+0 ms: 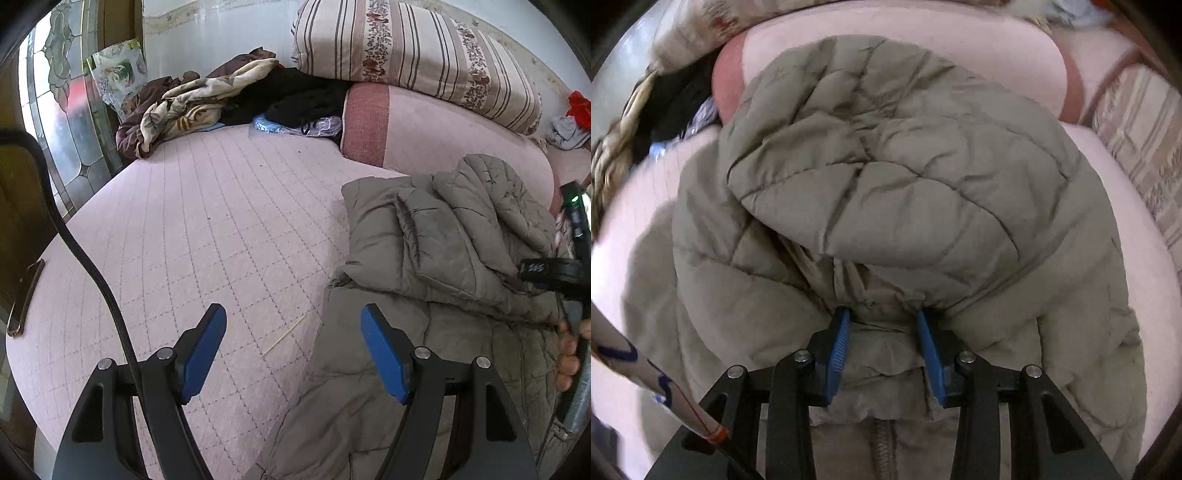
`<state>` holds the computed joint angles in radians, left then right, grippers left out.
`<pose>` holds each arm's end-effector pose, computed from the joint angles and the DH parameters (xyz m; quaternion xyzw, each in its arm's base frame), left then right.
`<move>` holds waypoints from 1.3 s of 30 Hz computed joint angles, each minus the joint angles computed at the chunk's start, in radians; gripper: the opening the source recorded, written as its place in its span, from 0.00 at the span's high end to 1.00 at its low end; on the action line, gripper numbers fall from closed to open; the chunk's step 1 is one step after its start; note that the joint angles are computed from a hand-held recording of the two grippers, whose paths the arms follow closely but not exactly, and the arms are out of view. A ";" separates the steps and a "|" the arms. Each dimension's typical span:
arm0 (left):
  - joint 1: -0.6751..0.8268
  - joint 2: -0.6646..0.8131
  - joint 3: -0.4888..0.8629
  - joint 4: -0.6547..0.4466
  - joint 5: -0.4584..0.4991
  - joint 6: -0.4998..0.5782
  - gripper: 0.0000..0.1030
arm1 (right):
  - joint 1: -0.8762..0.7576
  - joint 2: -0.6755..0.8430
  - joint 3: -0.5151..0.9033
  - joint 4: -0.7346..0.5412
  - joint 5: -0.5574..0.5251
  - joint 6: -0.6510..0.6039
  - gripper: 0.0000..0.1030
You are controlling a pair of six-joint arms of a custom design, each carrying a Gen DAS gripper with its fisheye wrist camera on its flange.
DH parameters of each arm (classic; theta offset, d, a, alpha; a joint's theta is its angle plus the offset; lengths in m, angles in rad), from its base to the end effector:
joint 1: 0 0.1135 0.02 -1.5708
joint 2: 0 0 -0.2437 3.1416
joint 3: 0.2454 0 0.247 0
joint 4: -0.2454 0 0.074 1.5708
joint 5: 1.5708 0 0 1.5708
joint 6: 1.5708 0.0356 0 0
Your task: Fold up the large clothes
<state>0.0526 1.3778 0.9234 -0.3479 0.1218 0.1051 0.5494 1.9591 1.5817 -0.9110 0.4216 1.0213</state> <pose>0.2907 0.0110 0.2228 0.0471 0.9244 -0.0268 0.3775 0.3375 0.1895 0.2043 0.2550 0.9344 -0.0492 0.2438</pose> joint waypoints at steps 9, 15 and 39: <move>0.004 -0.028 -0.033 0.001 -0.012 0.001 0.28 | 0.184 -0.221 0.068 -0.091 0.110 0.025 0.50; -0.006 -0.174 -0.160 0.027 -0.028 0.039 0.28 | 0.556 -0.406 -0.177 -0.231 0.246 0.400 0.32; 0.209 -0.865 -0.355 -0.581 0.039 0.204 0.28 | 0.842 -0.370 -0.432 -0.282 0.180 0.787 0.28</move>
<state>0.2612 0.5131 0.5686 -0.9291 0.1606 0.3094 1.3915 1.5886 1.1499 -1.1927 0.6017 1.8082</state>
